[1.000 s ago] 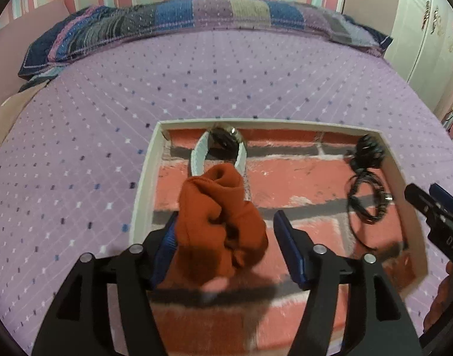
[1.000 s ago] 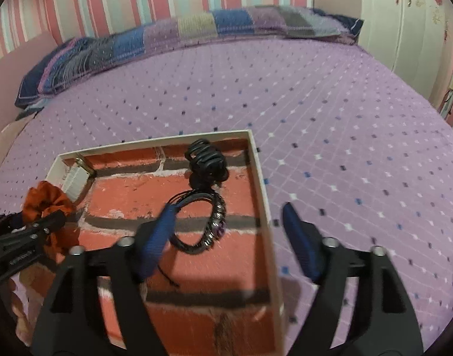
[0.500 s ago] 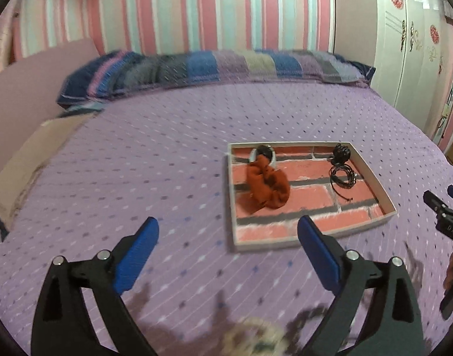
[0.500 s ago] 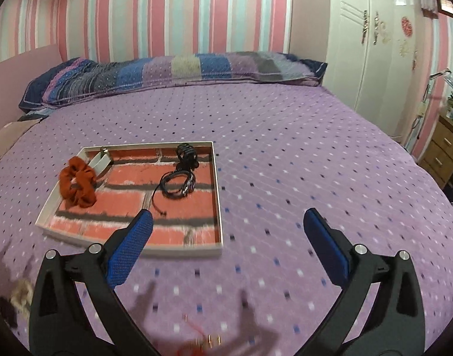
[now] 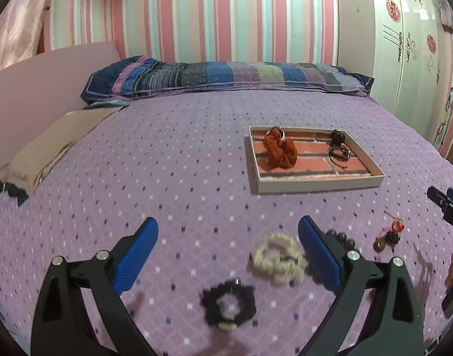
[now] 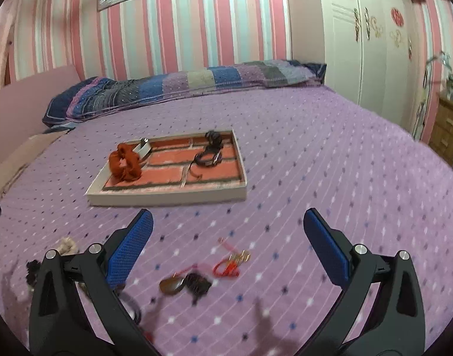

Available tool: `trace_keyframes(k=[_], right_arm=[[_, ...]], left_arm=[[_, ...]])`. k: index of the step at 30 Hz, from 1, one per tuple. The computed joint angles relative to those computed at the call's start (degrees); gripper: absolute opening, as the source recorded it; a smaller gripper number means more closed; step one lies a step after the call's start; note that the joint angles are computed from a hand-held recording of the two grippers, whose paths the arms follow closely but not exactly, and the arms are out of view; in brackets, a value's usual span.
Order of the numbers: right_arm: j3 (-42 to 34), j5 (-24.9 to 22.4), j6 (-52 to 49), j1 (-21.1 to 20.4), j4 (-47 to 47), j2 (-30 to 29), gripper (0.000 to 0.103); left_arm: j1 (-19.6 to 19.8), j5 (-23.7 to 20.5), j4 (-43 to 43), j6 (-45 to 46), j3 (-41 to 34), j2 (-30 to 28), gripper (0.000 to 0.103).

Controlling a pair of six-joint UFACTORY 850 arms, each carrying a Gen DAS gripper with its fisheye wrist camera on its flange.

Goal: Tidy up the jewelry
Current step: 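Grasp the black scrunchie with the left tool while the right tool grasps the red-beaded hair tie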

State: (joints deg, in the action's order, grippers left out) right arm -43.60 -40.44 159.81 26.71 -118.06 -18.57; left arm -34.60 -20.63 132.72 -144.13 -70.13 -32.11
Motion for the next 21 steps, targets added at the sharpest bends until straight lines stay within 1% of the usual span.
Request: trace_keyframes(k=[1, 3, 6, 9, 11, 14, 21], right_arm=[[0.3, 0.0, 1.1, 0.7, 0.1, -0.4, 0.099], [0.1, -0.6, 0.0, 2.6, 2.5, -2.0, 0.099], [-0.7, -1.0, -2.2, 4.8, 4.9, -4.2, 0.099], [-1.8, -1.7, -3.7, 6.9, 6.5, -6.6, 0.099], [-2.6, -1.6, -4.8, 7.7, 7.2, -7.8, 0.099], [-3.8, -1.2, -5.8, 8.4, 7.6, -9.3, 0.099], [-6.0, -0.7, -9.1, 8.5, 8.7, -12.1, 0.099]], left_arm=[[0.1, -0.2, 2.8, -3.7, 1.2, 0.2, 0.093], [0.2, -0.4, 5.7, -7.4, 2.7, -0.1, 0.093], [0.2, -1.3, 5.7, -8.1, 4.1, -0.8, 0.093], [0.5, -1.4, 9.4, -12.0, 5.2, -1.5, 0.093], [0.7, -1.4, 10.3, -13.2, 5.5, -2.1, 0.093], [0.8, -1.4, 9.4, -12.5, 5.4, -3.3, 0.093], [2.5, -0.5, 15.4, -20.3, 5.5, -5.2, 0.093]])
